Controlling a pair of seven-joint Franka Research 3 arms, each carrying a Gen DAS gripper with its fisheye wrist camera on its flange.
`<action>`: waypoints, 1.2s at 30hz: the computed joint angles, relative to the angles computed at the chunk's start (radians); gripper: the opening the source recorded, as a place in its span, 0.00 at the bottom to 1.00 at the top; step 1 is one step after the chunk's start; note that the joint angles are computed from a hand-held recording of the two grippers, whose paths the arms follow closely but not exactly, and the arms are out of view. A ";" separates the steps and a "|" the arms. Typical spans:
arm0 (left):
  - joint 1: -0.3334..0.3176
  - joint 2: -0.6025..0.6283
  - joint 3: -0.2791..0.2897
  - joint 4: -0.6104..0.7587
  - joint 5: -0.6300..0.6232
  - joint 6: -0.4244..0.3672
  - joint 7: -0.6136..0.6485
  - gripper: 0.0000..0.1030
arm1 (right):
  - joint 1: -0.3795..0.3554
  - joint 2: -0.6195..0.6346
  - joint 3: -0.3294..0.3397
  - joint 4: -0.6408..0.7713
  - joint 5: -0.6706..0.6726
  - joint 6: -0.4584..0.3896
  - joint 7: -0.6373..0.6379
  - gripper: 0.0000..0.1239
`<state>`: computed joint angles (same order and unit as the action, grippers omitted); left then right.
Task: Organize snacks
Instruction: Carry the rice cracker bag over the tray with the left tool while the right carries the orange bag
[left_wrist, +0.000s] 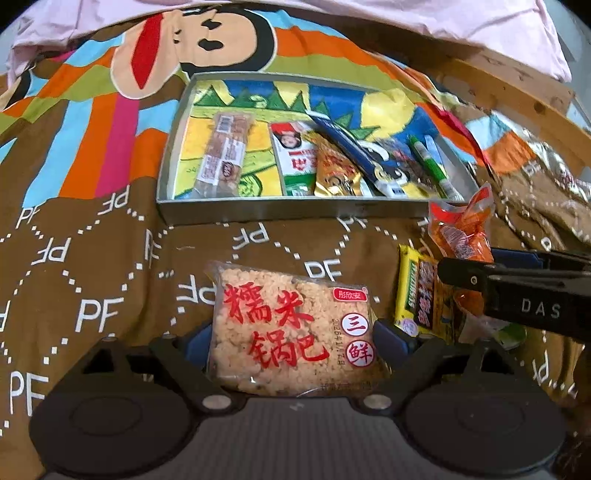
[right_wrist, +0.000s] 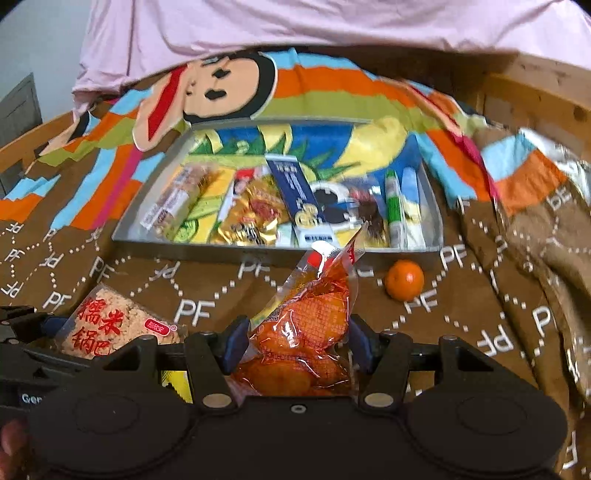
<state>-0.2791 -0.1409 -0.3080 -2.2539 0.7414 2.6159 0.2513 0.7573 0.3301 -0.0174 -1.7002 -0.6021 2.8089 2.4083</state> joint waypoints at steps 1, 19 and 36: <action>0.003 -0.002 -0.001 0.000 0.010 0.001 -0.014 0.88 | 0.007 0.002 -0.011 0.001 -0.021 0.013 0.015 0.48; 0.052 -0.010 -0.011 0.022 0.215 0.031 -0.253 0.88 | 0.059 0.029 -0.100 0.038 -0.266 0.102 0.226 0.48; 0.058 0.209 0.089 0.311 0.704 0.048 -0.585 0.88 | 0.088 0.319 -0.270 0.457 -0.257 0.151 0.292 0.48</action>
